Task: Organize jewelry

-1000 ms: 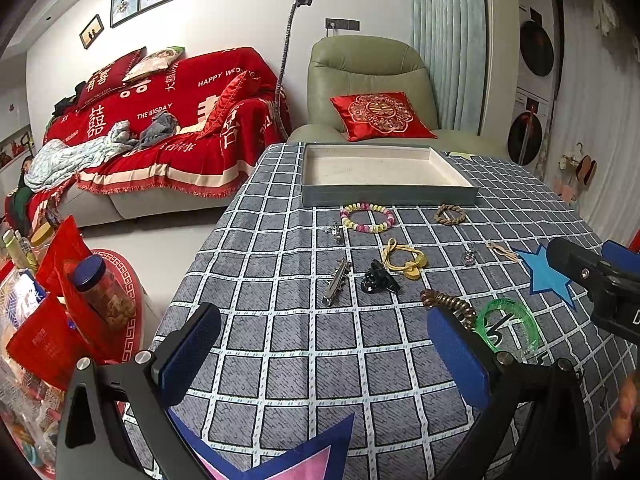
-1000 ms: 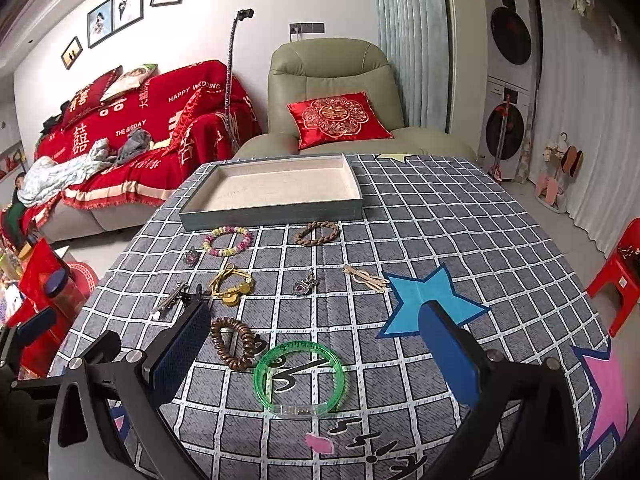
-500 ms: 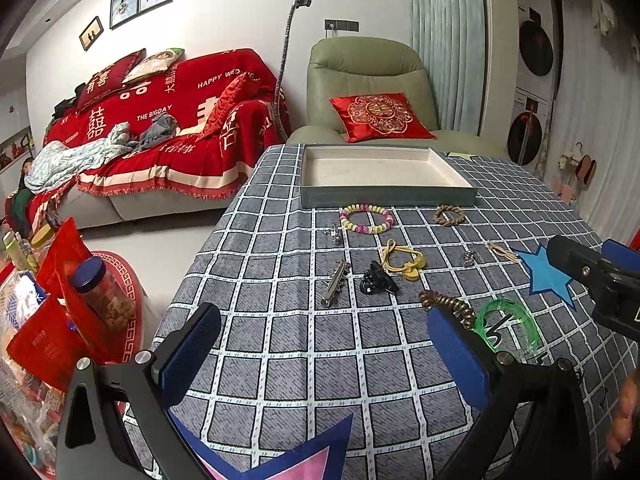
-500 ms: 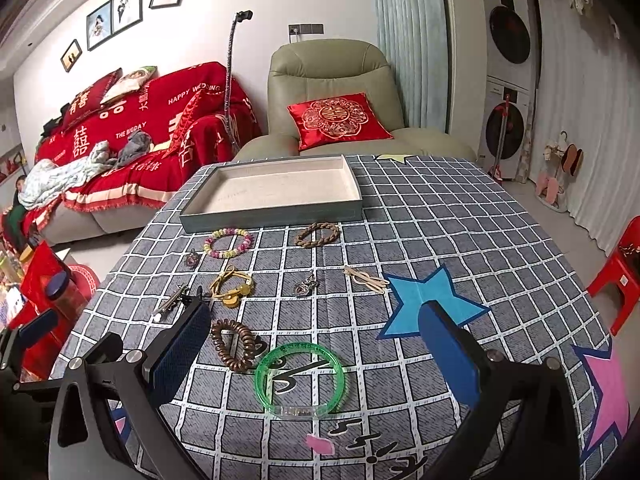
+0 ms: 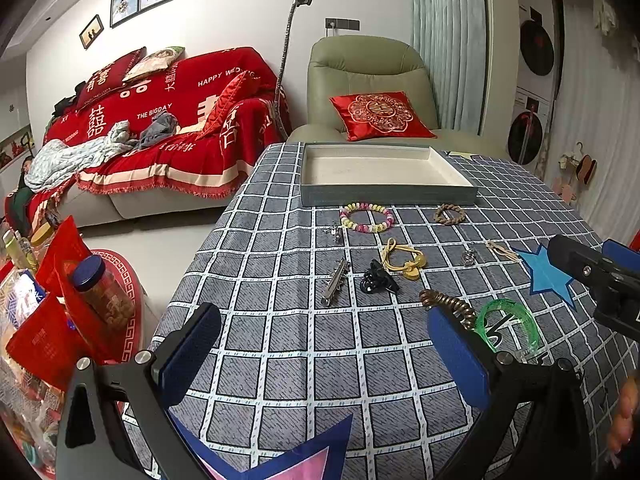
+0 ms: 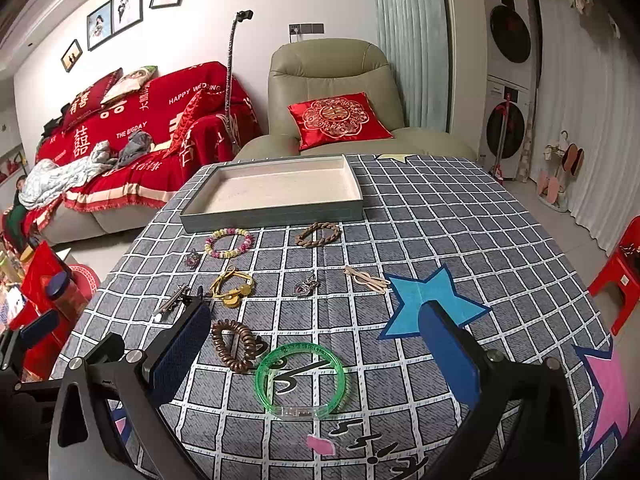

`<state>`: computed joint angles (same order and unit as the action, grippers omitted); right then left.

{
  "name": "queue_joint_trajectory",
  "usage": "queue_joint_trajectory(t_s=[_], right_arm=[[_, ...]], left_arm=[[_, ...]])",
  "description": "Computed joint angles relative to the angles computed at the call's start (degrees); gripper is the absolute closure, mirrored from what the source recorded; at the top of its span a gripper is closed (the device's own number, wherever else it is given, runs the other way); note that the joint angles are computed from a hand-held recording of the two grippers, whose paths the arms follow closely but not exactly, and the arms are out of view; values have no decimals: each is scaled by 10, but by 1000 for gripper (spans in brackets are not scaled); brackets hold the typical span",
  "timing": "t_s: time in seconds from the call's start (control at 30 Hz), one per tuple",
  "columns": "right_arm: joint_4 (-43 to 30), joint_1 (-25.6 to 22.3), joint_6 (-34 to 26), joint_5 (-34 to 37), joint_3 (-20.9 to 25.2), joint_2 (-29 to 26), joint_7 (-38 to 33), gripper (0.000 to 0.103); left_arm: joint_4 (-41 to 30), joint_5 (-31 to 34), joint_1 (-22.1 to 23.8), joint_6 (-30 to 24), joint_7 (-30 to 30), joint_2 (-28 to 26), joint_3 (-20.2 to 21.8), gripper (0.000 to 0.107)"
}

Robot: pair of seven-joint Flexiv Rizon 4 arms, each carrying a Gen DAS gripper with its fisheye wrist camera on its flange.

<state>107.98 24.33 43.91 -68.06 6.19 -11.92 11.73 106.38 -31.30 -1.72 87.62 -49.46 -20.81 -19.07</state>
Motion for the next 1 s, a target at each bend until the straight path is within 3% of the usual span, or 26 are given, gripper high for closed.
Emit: queue_joint_trajectory(t_s=[1.0], right_arm=[[0, -1, 2, 1, 0, 0, 0, 0]], left_arm=[[2, -2, 3, -1, -2, 0, -1, 4]])
